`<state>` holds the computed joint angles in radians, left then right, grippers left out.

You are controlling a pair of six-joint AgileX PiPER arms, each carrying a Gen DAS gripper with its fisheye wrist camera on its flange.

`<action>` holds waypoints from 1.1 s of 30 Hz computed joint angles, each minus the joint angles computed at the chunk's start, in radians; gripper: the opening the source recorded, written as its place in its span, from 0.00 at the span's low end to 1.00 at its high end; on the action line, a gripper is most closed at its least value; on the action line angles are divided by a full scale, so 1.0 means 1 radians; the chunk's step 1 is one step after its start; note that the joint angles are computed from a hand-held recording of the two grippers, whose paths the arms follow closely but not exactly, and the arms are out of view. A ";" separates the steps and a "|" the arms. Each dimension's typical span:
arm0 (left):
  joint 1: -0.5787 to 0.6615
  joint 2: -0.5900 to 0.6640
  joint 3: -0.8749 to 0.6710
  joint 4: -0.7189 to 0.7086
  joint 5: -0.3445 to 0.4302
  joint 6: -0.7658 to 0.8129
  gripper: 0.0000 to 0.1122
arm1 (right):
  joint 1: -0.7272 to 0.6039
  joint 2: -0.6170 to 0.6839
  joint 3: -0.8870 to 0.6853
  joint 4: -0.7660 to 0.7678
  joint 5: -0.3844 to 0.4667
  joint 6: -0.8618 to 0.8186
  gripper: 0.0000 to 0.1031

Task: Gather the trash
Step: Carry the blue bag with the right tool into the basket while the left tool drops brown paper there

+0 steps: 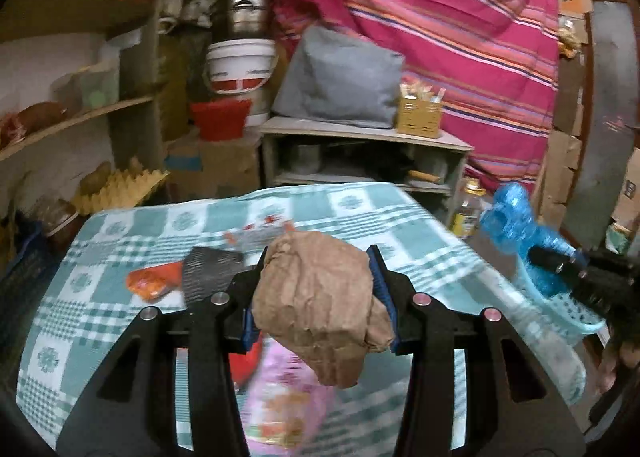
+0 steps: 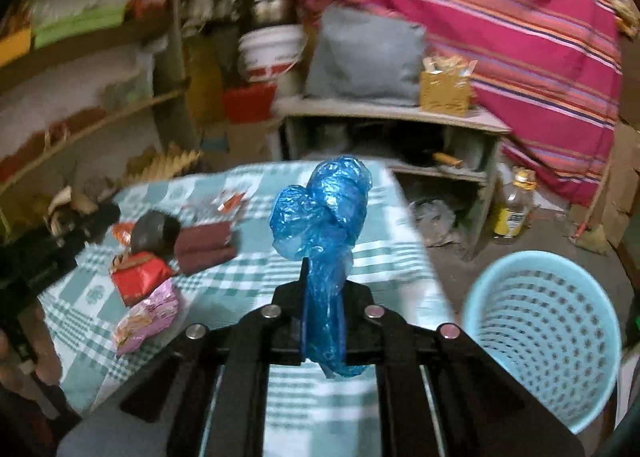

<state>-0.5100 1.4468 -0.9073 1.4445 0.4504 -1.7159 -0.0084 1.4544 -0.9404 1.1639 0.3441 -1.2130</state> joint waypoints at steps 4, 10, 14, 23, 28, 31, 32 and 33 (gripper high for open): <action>-0.111 0.061 -0.085 -0.030 0.048 0.031 0.40 | -0.209 -0.034 0.003 0.047 0.125 -0.078 0.10; -0.239 0.207 -0.281 -0.096 0.073 0.114 0.40 | -0.498 -0.015 -0.017 0.075 0.277 -0.175 0.10; -0.297 0.317 -0.416 -0.152 0.069 0.177 0.40 | -0.621 0.041 -0.057 0.064 0.330 -0.196 0.10; -0.343 0.565 -0.736 -0.377 0.049 0.424 0.40 | -0.714 0.170 -0.139 0.063 0.346 -0.193 0.10; -0.341 0.707 -0.955 -0.582 0.073 0.635 0.40 | -0.717 0.213 -0.173 0.056 0.336 -0.164 0.10; -0.340 0.794 -1.099 -0.691 0.116 0.762 0.40 | -0.716 0.236 -0.192 0.046 0.324 -0.140 0.10; -0.340 0.814 -1.132 -0.716 0.125 0.789 0.40 | -0.718 0.247 -0.200 0.042 0.324 -0.128 0.10; -0.339 0.833 -1.166 -0.748 0.132 0.821 0.40 | -0.716 0.255 -0.209 0.035 0.322 -0.114 0.10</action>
